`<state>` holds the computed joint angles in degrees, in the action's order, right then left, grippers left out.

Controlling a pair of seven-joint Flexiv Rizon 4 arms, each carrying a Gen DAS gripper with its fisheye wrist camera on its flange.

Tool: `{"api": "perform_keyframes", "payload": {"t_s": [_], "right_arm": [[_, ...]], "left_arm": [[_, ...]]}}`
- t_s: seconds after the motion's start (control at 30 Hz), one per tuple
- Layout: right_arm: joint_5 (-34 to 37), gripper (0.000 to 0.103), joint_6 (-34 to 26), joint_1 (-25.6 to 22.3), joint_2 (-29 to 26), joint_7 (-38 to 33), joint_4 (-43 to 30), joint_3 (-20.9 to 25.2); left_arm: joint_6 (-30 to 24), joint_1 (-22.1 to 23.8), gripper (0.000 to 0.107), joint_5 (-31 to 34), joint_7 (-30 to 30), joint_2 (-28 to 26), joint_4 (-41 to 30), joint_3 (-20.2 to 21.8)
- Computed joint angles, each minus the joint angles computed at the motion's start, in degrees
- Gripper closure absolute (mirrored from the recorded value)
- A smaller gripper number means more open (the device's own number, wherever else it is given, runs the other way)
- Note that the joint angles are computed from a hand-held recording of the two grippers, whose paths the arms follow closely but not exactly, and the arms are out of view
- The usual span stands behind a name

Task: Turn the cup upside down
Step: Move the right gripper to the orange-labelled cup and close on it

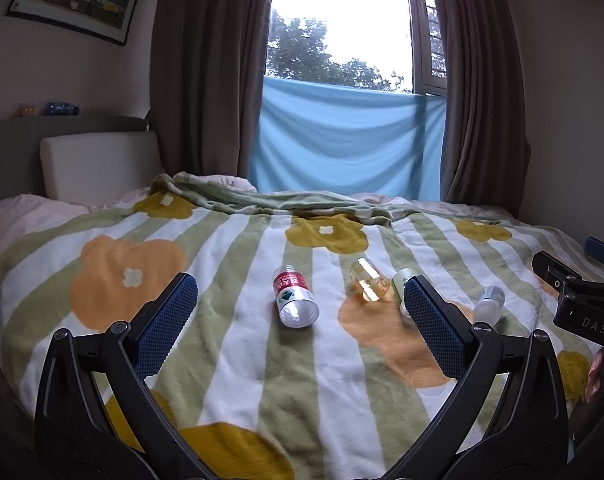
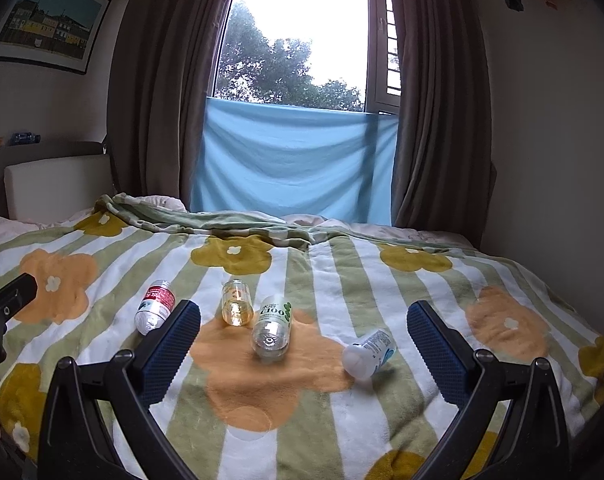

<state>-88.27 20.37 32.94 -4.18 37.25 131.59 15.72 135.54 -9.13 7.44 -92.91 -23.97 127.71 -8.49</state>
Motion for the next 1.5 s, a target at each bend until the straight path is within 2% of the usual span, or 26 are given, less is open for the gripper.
{"api": "perform_keyframes", "payload": {"t_s": [0.17,0.23,0.3,0.43,0.5,0.57,0.63,0.7,0.73,0.9,0.97,1.03,1.17,1.33,1.5], "right_arm": [[-5.26,0.000,9.80,-3.53,-4.07,-4.33,-4.80,-4.02],[-7.85,0.000,16.06,-5.89,-6.67,-7.21,-7.97,-6.18],[-8.62,0.000,24.94,-8.84,-10.22,-13.07,-12.39,-8.36],[-2.10,0.000,38.99,-12.45,-19.56,-27.12,-22.62,-11.73],[5.70,0.000,41.18,-12.43,-24.28,-36.72,-27.63,-12.96],[15.01,0.000,41.76,-12.71,-29.10,-46.84,-32.97,-13.06],[25.52,0.000,39.00,-13.42,-33.78,-58.08,-38.74,-11.50],[33.13,0.000,35.38,-13.98,-37.82,-66.32,-44.14,-10.17],[36.34,0.001,33.36,-14.16,-39.67,-69.76,-46.81,-9.62],[47.30,0.018,28.18,-14.48,-44.99,-80.24,-54.78,-8.12],[50.11,0.029,26.75,-14.07,-46.38,-83.02,-56.89,-8.34],[51.78,0.032,25.68,-13.07,-47.22,-84.49,-58.09,-9.51],[53.18,0.047,25.03,-10.23,-47.09,-85.35,-57.95,-13.43],[56.73,0.047,27.92,-8.20,-45.30,-85.37,-55.69,-16.51],[56.69,0.047,33.41,-6.28,-40.50,-83.54,-49.57,-18.05]], "left_arm": [[-5.42,2.38,0.004,0.46,-0.13,-1.49,-2.71,-0.55],[-8.09,3.32,0.004,0.23,0.07,-2.21,-3.90,-0.82],[-10.97,4.32,0.004,-0.12,0.31,-2.86,-5.01,-1.24],[-15.24,5.44,0.004,-1.22,1.63,-4.74,-7.25,-1.57],[-17.23,5.14,0.004,-2.51,2.85,-5.72,-8.39,-1.25],[-18.83,4.94,0.004,-3.76,3.88,-6.61,-9.34,-1.15],[-20.48,5.20,0.004,-4.63,4.80,-7.57,-10.41,-1.53],[-22.17,5.15,0.004,-5.52,5.88,-8.37,-11.41,-1.67],[-23.01,4.88,0.004,-6.08,6.47,-8.77,-11.94,-1.56],[-27.22,4.62,0.004,-8.25,9.19,-10.62,-14.51,-2.22],[-28.55,4.36,0.004,-9.17,10.04,-11.16,-15.28,-2.39],[-29.11,4.54,0.004,-9.73,10.66,-11.48,-15.50,-2.84],[-29.41,5.30,0.004,-10.26,11.44,-11.52,-15.19,-3.92],[-29.45,6.17,0.004,-10.47,11.87,-10.91,-14.46,-4.92],[-28.45,7.51,0.004,-9.44,11.95,-9.04,-12.31,-6.30]]}}
